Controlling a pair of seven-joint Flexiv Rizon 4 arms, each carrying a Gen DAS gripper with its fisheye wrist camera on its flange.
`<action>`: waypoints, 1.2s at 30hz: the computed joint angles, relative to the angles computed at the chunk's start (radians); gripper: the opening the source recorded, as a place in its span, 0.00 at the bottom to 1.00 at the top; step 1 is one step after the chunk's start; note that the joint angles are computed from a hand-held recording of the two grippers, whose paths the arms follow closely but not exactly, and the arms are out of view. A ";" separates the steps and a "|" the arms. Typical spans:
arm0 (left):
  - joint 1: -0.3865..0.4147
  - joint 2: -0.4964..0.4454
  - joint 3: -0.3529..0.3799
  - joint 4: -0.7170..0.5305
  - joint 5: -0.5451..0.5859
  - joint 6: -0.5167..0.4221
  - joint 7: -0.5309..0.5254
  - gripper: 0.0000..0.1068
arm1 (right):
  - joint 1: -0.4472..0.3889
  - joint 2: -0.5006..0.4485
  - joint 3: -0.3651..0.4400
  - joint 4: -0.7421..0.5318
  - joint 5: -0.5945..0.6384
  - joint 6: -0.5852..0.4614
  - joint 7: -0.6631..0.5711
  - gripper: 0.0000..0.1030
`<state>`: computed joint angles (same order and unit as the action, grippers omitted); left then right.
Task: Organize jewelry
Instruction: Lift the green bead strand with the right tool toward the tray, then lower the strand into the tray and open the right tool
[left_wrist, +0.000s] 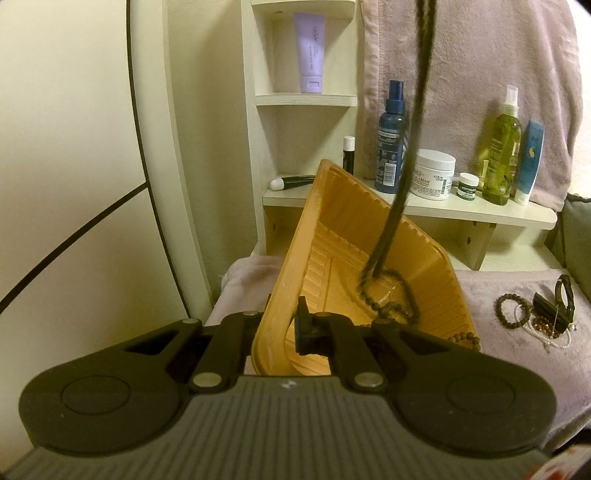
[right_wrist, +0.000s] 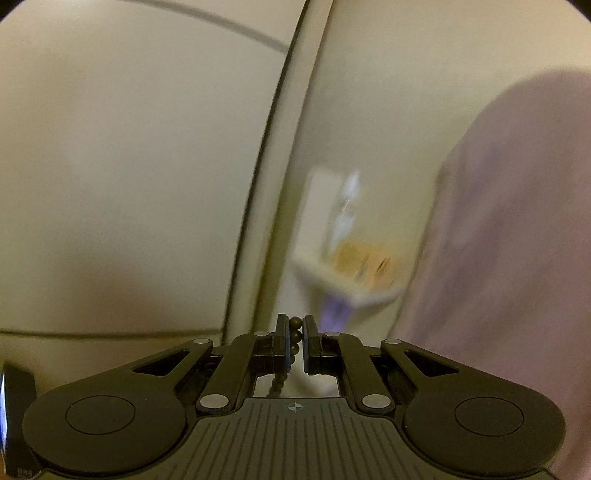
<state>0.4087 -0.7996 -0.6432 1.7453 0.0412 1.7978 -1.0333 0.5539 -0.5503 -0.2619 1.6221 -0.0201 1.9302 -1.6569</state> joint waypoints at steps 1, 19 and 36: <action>0.000 0.000 0.000 0.000 0.000 0.000 0.000 0.06 | -0.013 -0.004 0.016 0.001 -0.010 -0.016 0.004 0.06; -0.009 0.001 0.008 -0.004 -0.004 -0.001 -0.002 0.06 | -0.203 -0.081 0.200 0.034 -0.165 -0.185 0.206 0.06; -0.001 -0.001 0.002 0.000 -0.001 -0.001 -0.005 0.06 | -0.299 -0.069 0.309 0.080 -0.203 -0.169 0.307 0.30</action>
<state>0.4079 -0.8003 -0.6416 1.7450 0.0406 1.7970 -1.0384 0.2547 -0.6196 0.0472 1.7020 -0.2234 1.7615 -1.3496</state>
